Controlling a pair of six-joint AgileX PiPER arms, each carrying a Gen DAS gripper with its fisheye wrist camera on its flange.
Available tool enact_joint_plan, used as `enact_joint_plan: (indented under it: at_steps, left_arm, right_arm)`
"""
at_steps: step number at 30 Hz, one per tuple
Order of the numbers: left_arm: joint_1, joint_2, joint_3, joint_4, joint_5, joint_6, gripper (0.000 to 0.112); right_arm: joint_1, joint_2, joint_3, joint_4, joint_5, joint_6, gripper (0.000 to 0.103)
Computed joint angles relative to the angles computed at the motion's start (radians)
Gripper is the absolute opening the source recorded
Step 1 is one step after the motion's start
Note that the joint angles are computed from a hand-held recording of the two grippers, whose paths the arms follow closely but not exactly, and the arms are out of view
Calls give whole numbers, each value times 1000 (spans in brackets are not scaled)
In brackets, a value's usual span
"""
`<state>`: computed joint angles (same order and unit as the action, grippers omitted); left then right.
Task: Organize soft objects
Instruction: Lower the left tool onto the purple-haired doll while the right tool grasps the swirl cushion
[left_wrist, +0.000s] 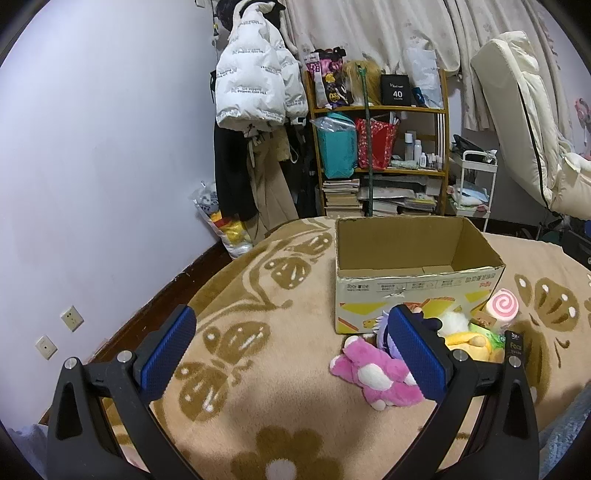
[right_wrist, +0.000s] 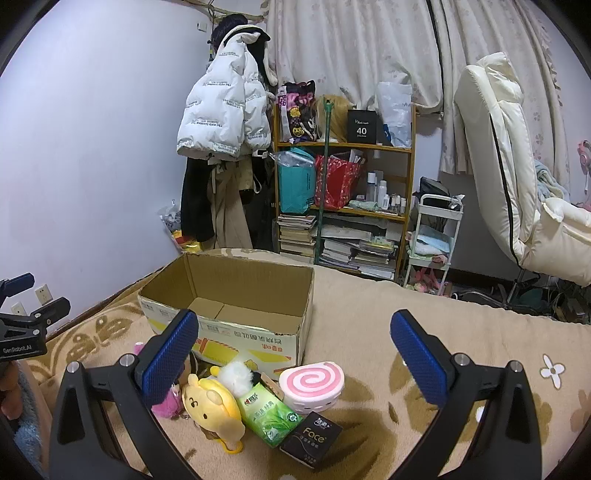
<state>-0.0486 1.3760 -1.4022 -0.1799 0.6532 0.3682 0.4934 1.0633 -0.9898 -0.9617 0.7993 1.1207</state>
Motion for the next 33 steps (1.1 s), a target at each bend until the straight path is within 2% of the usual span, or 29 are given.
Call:
enact_joint_plan:
  at_steps: [4, 8, 13, 17, 27, 33]
  left_arm:
    - [-22, 21, -40, 70, 21, -75, 103]
    - [-23, 53, -95, 68, 65, -85, 103]
    - [-24, 137, -244, 22, 205, -109, 103]
    - [-55, 191, -324, 57, 259, -153, 103]
    - [-126, 291, -459, 79, 357, -181, 102]
    - [-183, 323, -474, 123, 358, -212, 102]
  right_arm:
    - [-21, 14, -17, 46, -2, -22, 103]
    - [-88, 16, -20, 112, -51, -52, 103]
    - [-225, 25, -18, 278, -157, -188, 103]
    - [-306, 45, -21, 426, -209, -318, 103]
    - [-431, 114, -44, 597, -246, -456, 103]
    - [-501, 184, -72, 751, -235, -598, 103]
